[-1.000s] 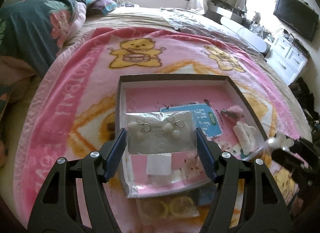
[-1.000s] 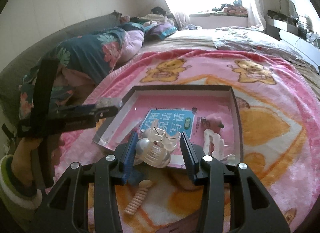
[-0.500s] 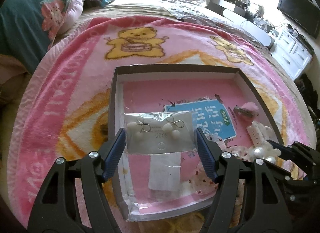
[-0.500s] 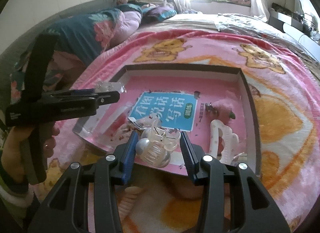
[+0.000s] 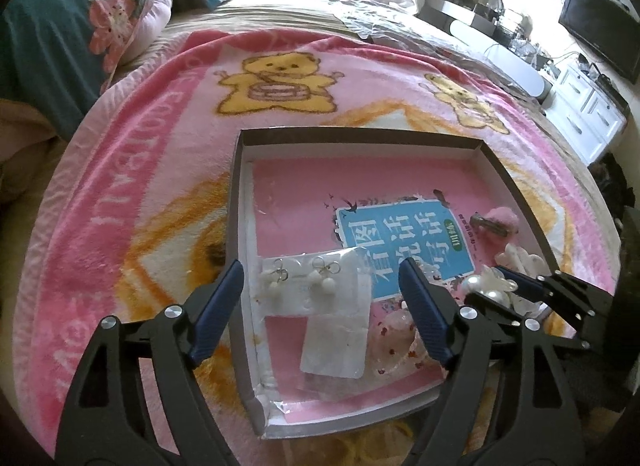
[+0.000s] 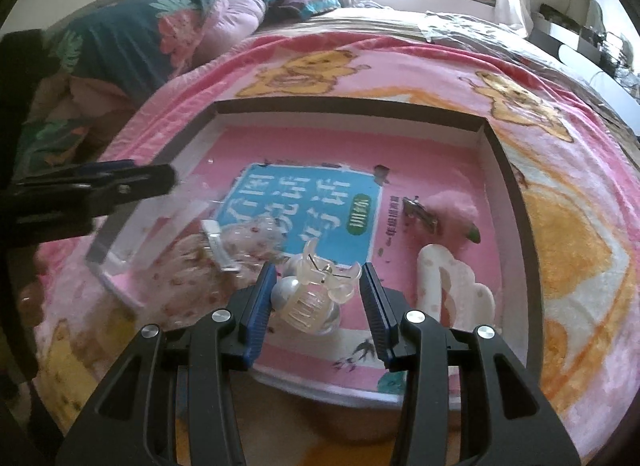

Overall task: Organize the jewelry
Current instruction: 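Carry the earring card and pearl clip into the tray and open both tools, then withdraw both open tools from the tray back over the loose items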

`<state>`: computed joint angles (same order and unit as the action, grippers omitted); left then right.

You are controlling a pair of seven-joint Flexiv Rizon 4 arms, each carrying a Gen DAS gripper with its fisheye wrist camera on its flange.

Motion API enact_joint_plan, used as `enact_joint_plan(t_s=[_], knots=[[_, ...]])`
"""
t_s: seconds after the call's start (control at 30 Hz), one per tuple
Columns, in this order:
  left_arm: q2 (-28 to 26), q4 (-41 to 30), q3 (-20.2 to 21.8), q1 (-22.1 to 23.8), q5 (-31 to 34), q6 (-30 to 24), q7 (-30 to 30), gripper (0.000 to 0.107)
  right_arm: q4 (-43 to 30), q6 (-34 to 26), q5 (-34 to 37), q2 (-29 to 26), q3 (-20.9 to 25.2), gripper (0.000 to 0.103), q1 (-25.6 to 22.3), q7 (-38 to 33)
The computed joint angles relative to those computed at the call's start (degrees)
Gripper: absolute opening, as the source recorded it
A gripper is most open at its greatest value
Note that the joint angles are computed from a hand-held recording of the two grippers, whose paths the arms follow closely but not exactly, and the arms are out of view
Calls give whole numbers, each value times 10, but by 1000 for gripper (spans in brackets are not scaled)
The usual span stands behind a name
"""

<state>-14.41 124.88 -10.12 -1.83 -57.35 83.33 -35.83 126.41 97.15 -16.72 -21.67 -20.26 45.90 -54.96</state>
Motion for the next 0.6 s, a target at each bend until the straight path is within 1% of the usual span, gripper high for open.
enact_joint_plan(t_s=[0.1, 0.17, 0.23, 0.27, 0.33, 0.37, 0.43, 0.47, 0.5, 0.53, 0.6], knots=[[7, 3, 0, 0, -8, -2, 4, 76, 0, -6, -1, 4, 12, 42, -10, 1], [11, 5, 3, -3, -10, -4, 4, 77, 7, -4, -5, 9, -1, 43, 1, 8], [16, 7, 3, -6, -20, -4, 10, 79, 13, 7, -3, 14, -3, 51, 3, 8], [18, 8, 4, -8, -24, -3, 12, 80, 21, 12, 0, 20, -23, 52, 22, 9], [23, 10, 6, -13, -34, -2, 19, 81, 33, 20, 7, 29, -56, 60, 55, 5], [26, 11, 9, -15, -36, -6, 19, 83, 39, 24, 13, 34, -74, 62, 73, 1], [31, 12, 16, -19, -37, -17, 16, 84, 56, 37, 33, 46, -118, 71, 118, -8], [34, 12, 18, -21, -41, -20, 17, 85, 62, 42, 45, 51, -139, 74, 140, -13], [37, 13, 20, -24, -45, -20, 19, 85, 72, 51, 59, 56, -172, 79, 173, -18], [39, 14, 23, -27, -47, -20, 20, 86, 78, 59, 72, 59, -192, 83, 193, -25], [46, 16, 26, -31, -59, -20, 25, 89, 90, 68, 99, 71, -233, 85, 237, -38]])
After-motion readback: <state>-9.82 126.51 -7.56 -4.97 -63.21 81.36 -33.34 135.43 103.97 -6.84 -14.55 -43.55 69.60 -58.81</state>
